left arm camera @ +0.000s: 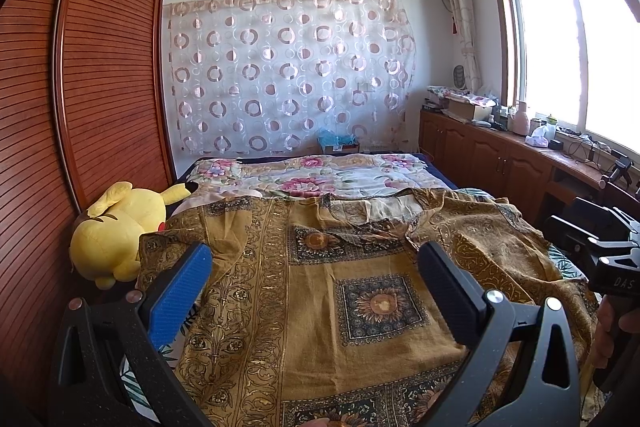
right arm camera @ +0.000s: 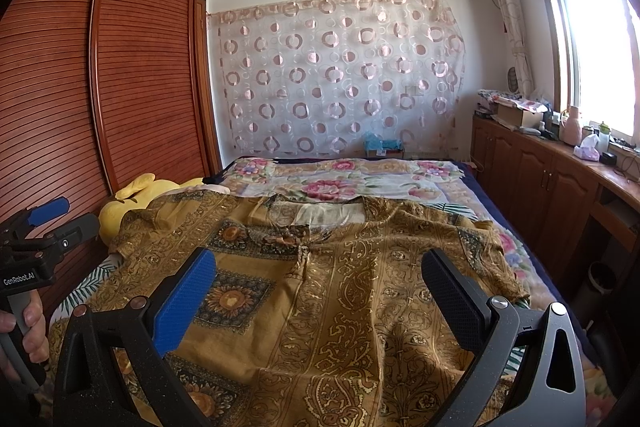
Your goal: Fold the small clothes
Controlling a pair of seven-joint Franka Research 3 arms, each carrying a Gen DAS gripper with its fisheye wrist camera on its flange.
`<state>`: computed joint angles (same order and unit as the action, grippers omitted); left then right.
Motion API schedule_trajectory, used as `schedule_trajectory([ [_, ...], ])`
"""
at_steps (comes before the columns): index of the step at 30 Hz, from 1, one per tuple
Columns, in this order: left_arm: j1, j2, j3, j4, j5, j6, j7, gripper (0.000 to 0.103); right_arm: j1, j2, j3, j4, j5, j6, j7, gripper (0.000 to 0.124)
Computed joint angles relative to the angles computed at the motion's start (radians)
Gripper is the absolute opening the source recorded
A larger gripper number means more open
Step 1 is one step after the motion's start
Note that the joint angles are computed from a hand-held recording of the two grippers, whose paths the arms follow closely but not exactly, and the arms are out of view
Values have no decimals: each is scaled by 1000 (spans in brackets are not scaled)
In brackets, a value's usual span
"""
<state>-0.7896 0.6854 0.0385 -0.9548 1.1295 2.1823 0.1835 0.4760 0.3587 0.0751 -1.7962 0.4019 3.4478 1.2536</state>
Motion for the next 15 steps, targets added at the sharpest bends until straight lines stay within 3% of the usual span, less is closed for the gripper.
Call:
schedule_trajectory([
  [10, -1, 3, 1, 7, -4, -3, 6, 103, -7, -1, 7, -1, -8, -6, 4, 103],
  [15, 13, -54, -7, -61, -14, 13, 5, 103, -70, 2, 67, -1, -61, -26, 32, 103],
])
